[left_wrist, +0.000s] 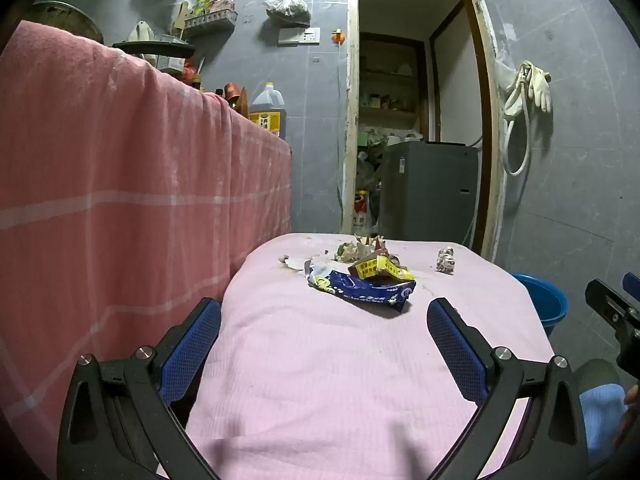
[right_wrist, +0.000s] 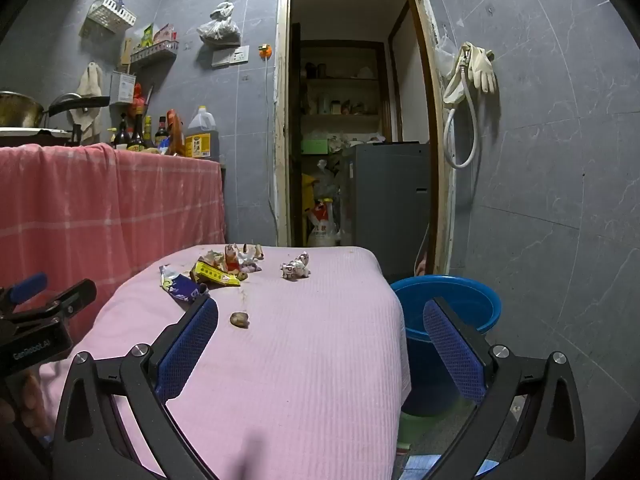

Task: Collect trash

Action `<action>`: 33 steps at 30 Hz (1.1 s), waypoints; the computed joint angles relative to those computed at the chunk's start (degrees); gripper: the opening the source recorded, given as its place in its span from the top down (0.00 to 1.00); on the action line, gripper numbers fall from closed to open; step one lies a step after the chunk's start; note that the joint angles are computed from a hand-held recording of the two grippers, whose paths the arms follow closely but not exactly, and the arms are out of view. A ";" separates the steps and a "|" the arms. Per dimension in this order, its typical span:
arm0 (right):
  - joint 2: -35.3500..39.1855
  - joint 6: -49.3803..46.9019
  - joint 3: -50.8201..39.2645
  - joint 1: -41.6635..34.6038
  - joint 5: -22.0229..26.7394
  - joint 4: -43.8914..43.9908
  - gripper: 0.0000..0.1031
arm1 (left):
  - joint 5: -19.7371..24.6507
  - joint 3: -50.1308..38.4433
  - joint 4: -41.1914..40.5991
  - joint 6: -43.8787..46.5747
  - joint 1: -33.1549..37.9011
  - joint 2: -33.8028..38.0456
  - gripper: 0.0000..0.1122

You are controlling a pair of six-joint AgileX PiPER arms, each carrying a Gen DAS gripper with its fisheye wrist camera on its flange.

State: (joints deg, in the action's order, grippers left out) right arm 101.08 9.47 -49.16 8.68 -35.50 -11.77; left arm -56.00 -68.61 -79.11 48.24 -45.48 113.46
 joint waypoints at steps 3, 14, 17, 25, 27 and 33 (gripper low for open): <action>0.01 0.14 0.04 -0.04 -0.05 -0.09 0.00 | 0.02 0.01 0.01 -0.03 0.00 -0.01 0.10; 0.38 1.19 -0.24 -0.40 0.01 -1.08 0.00 | 0.53 -0.64 -0.79 0.87 0.43 0.29 0.10; 0.34 0.99 -0.16 -0.32 0.07 -0.78 0.00 | 0.88 -1.00 -0.66 1.06 0.85 0.51 0.10; 0.81 0.90 -0.39 -0.05 0.11 -0.38 0.00 | 0.70 -0.55 -0.38 0.44 0.70 0.57 0.10; 0.79 0.80 -0.33 0.03 0.14 -0.21 0.00 | 0.73 -0.53 -0.37 0.38 0.71 0.56 0.10; 0.77 1.38 -0.60 -0.19 0.53 -0.92 0.00 | 0.72 -0.62 -0.50 0.54 0.68 0.58 0.10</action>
State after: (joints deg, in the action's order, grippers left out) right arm 101.85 10.85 -49.76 8.48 -34.97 -12.69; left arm -55.29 -69.23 -79.60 48.79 -44.80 114.04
